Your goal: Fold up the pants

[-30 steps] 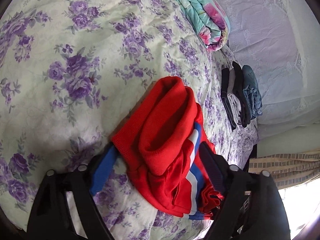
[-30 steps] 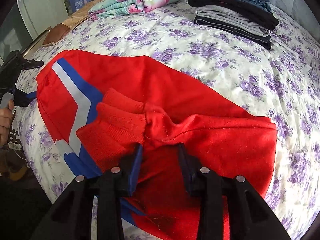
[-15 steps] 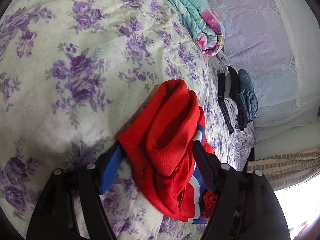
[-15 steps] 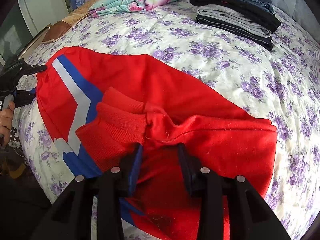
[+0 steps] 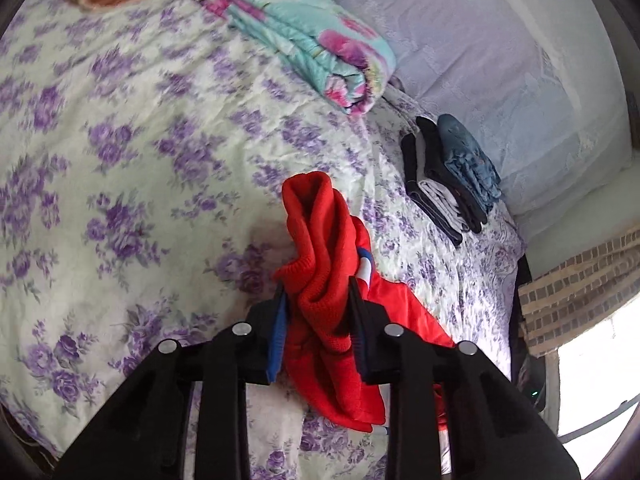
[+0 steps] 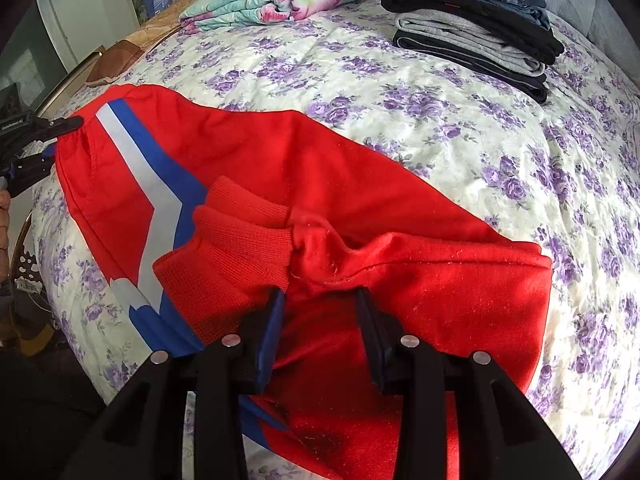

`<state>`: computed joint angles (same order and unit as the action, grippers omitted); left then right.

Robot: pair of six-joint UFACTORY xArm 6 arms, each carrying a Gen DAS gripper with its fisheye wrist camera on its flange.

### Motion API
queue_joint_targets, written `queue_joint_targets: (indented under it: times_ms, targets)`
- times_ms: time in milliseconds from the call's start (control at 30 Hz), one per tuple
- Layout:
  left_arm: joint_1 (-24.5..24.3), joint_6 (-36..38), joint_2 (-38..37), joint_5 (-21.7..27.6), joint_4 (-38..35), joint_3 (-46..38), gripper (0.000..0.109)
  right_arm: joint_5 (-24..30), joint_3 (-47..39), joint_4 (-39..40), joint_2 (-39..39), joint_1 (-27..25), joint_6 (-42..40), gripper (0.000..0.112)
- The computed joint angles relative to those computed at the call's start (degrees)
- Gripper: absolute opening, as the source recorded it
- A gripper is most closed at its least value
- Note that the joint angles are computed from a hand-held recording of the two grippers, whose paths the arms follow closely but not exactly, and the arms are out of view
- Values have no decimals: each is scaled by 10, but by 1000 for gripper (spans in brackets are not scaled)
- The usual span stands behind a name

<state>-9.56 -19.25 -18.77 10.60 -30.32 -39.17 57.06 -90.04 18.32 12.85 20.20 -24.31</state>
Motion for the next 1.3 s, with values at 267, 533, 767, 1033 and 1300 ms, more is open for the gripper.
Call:
queue_joint_targets:
  times_ms: [267, 533, 767, 1033, 1300]
  targets:
    - [-35, -87, 11, 42, 168, -75, 25, 6, 2, -41, 13, 3, 19, 59]
    - [-138, 36, 119, 69, 148, -246, 23, 37, 1, 89, -8, -95, 69, 71]
    - [-221, 247, 317, 177, 34, -470, 23, 34, 57, 88, -43, -190, 145, 71]
    - [-267, 293, 473, 290, 67, -629, 23, 41, 86, 86, -61, -244, 143, 71]
    - [-268, 307, 425, 315, 64, -588, 82, 27, 34, 134, -38, -233, 82, 71]
